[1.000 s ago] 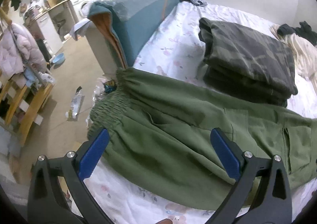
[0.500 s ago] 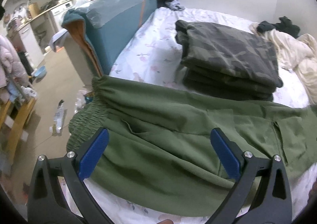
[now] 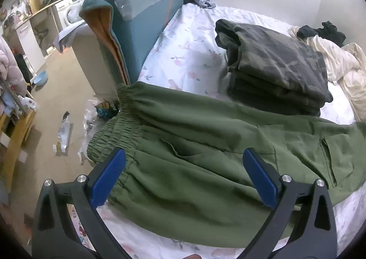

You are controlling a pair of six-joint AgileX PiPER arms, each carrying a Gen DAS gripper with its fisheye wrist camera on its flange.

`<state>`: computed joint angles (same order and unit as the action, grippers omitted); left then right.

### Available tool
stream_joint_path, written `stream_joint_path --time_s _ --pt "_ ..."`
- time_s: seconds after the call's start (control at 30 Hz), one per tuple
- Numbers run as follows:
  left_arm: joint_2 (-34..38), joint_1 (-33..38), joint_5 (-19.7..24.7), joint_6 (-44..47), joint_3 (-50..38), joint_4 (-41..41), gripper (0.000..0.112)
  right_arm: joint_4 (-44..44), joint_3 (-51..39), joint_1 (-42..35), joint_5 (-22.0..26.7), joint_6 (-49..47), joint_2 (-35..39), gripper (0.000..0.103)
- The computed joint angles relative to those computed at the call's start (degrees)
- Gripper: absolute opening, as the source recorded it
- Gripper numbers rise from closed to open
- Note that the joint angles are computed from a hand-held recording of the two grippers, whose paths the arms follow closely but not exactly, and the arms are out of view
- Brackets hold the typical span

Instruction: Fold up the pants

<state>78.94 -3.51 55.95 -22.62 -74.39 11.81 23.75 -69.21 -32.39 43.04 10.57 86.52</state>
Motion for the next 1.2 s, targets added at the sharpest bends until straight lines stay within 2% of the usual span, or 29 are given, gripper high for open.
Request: stream_joint_path --time_s 0.07,0.17,0.23,0.33,0.43,0.47,0.5,0.53,0.63,0.83,0.9,1.0,1.03,1.07,1.1,1.17,1.2 --pt "0.7 1.3 0.8 1.3 -0.5 -1.9 0.101 -2.7 -4.1 0.0 3.2 0.6 3.2 0.063" --pt "0.4 2.2 0.9 1.9 0.1 -2.0 0.101 -14.5 -9.9 1.9 5.0 7.3 8.0 0.062" --pt "0.2 2.2 0.5 2.1 0.7 -1.4 0.101 -17.7 -11.1 1.2 4.3 10.4 10.2 0.063" --pt "-0.1 1.9 -0.4 2.6 2.2 -0.1 0.101 -15.6 -16.6 -0.5 6.1 6.2 15.8 0.043" --pt "0.5 2.0 -0.5 3.4 2.6 -0.2 0.101 -16.1 -24.8 0.2 11.7 3.7 22.2 0.044" --pt "0.6 2.3 -0.6 3.6 2.7 -0.6 0.101 -17.6 -26.9 0.8 13.5 4.5 23.8 0.039" --pt "0.7 2.3 -0.7 3.4 2.7 -0.5 0.101 -18.3 -28.1 1.2 14.1 4.3 24.6 0.025" --pt "0.8 2.3 -0.6 3.2 2.6 -0.3 0.101 -19.5 -27.4 1.8 13.1 4.4 24.0 0.000" --pt "1.2 2.7 0.0 3.6 1.4 -2.0 0.101 -24.4 -23.9 3.6 9.6 5.3 18.7 0.000" --pt "0.2 2.3 -0.2 4.4 0.9 -2.7 0.101 -26.0 -18.8 -0.9 10.3 10.9 9.4 0.000" --pt "-0.4 2.2 -0.1 4.8 1.7 -2.4 0.101 -28.9 -18.6 -0.7 13.0 10.2 12.4 0.000" --pt "-0.4 3.0 0.7 4.7 1.7 -2.2 0.101 -24.8 -18.4 -1.6 17.2 5.3 16.5 0.006" --pt "-0.3 3.6 1.0 4.7 1.4 -2.6 0.101 -26.5 -17.0 -1.0 16.5 6.5 15.6 0.011" --pt "-0.1 4.9 1.2 5.2 1.0 -4.2 0.101 -27.8 -16.0 -0.3 15.8 7.6 14.6 0.024" --pt "0.1 5.9 1.2 5.2 0.6 -5.1 0.101 -29.7 -15.3 0.9 15.6 9.0 13.3 0.032" --pt "0.0 7.4 1.1 3.9 0.6 -4.8 0.101 -39.4 -13.7 5.9 14.9 15.6 9.9 0.055" --pt "-0.2 7.9 1.0 3.3 0.8 -4.3 0.101 -45.1 -11.3 9.2 13.3 19.9 6.6 0.059"
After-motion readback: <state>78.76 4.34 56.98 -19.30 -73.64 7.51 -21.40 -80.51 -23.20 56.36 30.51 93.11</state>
